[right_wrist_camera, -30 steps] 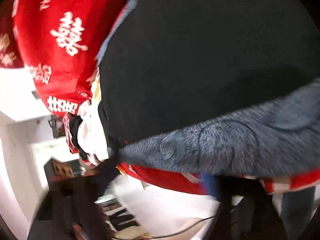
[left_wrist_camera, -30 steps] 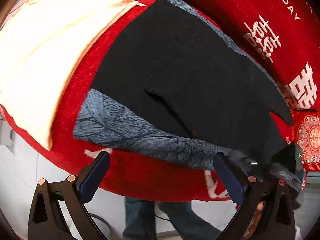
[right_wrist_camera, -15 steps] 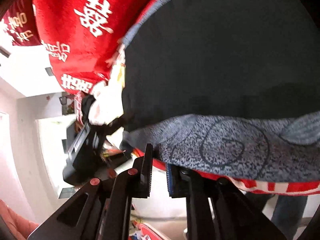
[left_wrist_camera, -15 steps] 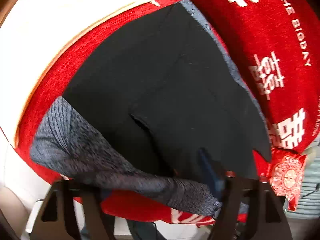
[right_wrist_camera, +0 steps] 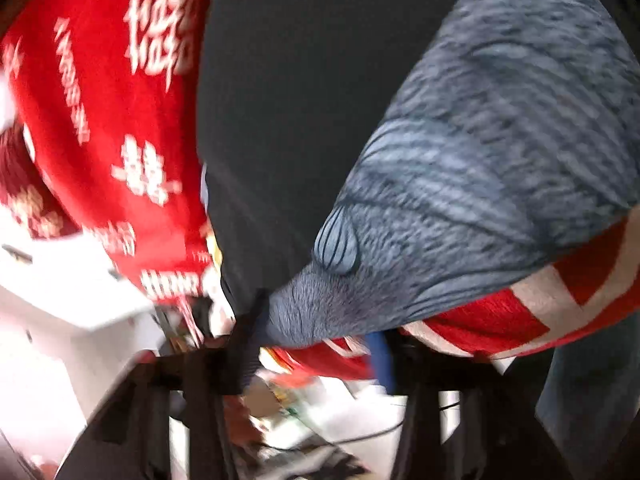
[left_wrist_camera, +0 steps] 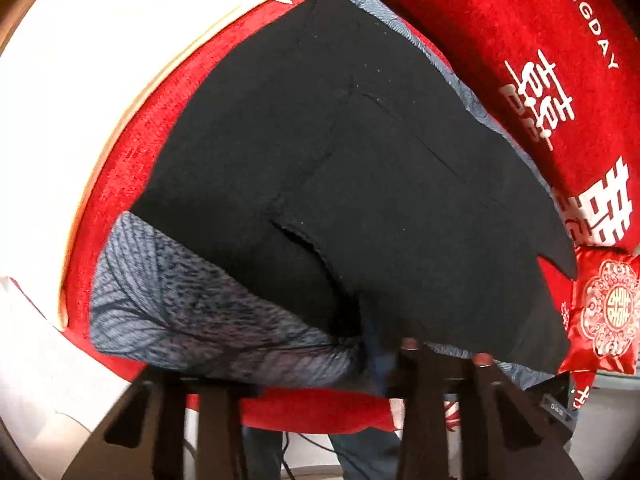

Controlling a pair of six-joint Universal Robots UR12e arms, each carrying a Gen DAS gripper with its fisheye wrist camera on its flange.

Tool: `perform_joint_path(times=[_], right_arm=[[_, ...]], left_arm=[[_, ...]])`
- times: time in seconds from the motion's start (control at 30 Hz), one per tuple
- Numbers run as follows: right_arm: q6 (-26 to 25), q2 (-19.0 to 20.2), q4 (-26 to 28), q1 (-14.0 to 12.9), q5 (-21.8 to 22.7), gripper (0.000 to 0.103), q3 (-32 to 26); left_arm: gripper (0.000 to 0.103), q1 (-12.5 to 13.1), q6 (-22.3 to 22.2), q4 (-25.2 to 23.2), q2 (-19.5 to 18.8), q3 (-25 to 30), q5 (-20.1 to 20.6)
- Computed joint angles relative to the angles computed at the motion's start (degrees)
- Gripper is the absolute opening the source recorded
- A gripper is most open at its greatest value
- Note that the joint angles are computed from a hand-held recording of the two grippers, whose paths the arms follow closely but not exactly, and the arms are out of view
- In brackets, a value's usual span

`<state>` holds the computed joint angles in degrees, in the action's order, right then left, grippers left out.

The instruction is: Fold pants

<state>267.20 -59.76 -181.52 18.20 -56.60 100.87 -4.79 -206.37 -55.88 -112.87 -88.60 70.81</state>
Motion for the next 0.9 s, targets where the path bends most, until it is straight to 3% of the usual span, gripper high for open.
perform_joint_path(times=[0.03,0.17,0.27,0.4,0.5,0.57,0.63,0.67,0.8,0.87,0.9], right_arm=[[-3.72,-0.82,4.6,0.06,-0.47,0.005,-1.43],[-27.72,-2.17,24.09,-1.01,1.19,0.005,-10.03],[-36.29,-1.17,30.17,-3.05,4.34,0.005,-15.27],[-47.94,4.42,41.15,-5.55,6.99,0.005,-28.16],[-52.62,10.51,48.64,-6.92,8.74,0.005,-38.23],[-56.53,13.86,54.26,-7.76,8.49,0.005,-43.39],[-58.47,17.86,58.85,-7.94,8.26,0.006,-48.99],[-58.88,20.34,61.15,-8.21,8.73,0.008,-52.12],[-61.44,27.01,69.97,-8.55,8.74,0.009,-61.27],[-63.23,29.06,74.7,-8.33,7.69,0.01,-65.73],[-64.15,28.83,74.73,-8.36,7.89,0.024,-65.55]], left_arm=[[0.023,0.11,-0.4,-0.65,0.16,0.21,0.1],[0.023,-0.08,-1.64,-1.53,0.79,2.52,1.86],[0.023,-0.74,-2.63,-1.12,-0.18,6.15,2.96],[0.023,-1.61,-2.15,0.77,-4.35,13.92,5.3],[0.027,-2.05,-1.68,0.69,-9.82,21.64,8.59],[0.056,-2.66,-1.44,0.63,-13.8,26.65,14.05],[0.068,-3.38,-0.43,-0.66,-18.53,32.21,20.14],[0.073,-3.34,-0.29,-1.94,-19.93,33.76,21.18],[0.074,-3.73,-2.43,-10.02,-25.55,41.49,26.19],[0.074,-3.81,-3.74,-9.32,-24.88,40.78,26.88],[0.074,-3.87,-4.0,-8.27,-23.98,39.76,27.44]])
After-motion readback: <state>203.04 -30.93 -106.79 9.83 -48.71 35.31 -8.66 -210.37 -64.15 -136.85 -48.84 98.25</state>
